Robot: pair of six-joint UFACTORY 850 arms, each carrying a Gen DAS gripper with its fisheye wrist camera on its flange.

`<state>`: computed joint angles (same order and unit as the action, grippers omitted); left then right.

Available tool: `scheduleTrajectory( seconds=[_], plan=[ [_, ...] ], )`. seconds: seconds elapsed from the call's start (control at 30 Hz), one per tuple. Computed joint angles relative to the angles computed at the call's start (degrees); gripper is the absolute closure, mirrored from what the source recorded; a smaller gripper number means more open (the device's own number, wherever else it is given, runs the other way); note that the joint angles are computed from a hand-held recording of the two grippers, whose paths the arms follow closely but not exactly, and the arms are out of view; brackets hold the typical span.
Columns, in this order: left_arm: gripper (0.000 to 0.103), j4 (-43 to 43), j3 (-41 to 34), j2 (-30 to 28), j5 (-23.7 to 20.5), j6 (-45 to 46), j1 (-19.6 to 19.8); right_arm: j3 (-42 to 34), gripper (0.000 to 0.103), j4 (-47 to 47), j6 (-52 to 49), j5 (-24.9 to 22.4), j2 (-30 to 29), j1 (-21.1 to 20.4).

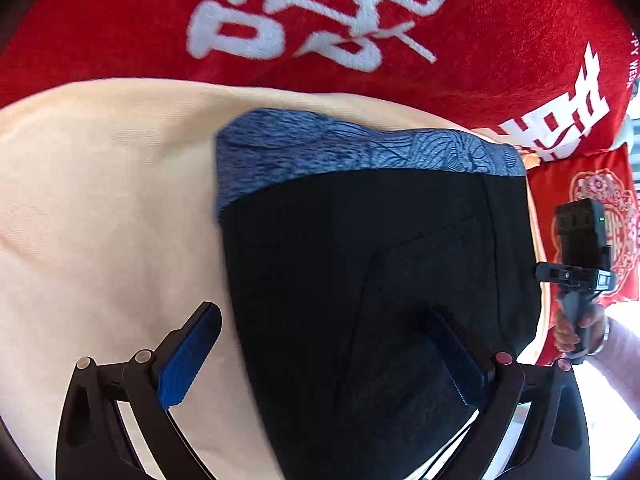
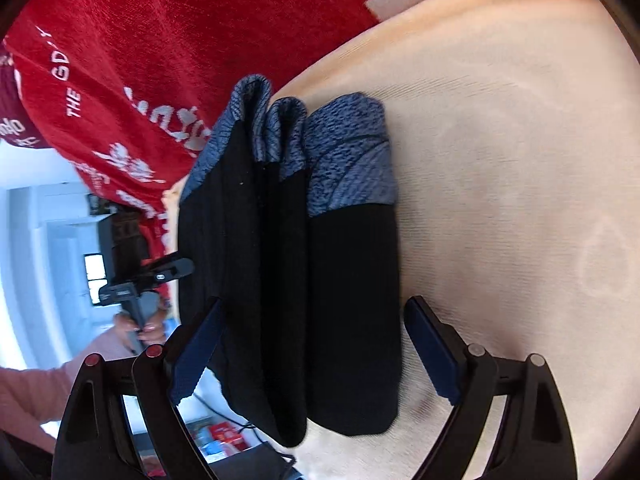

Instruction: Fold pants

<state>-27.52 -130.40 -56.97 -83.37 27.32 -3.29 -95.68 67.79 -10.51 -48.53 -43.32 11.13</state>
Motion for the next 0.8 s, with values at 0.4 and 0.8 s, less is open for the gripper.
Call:
scheduleTrajectory(
  seconds=[0.4, 0.8],
  plan=[
    [0.002, -1.51, 6.29, 3.21, 3.25, -3.88, -0.32, -7.45, 0.012, -1.88, 5.84, -3.27, -5.07, -0.11],
    [0.032, -2.07, 13.64, 12.56, 6.64, -1.29, -0.05, -0.07, 0.056, 7.55, 1.80, 0.06, 2.27, 0.81]
  ],
)
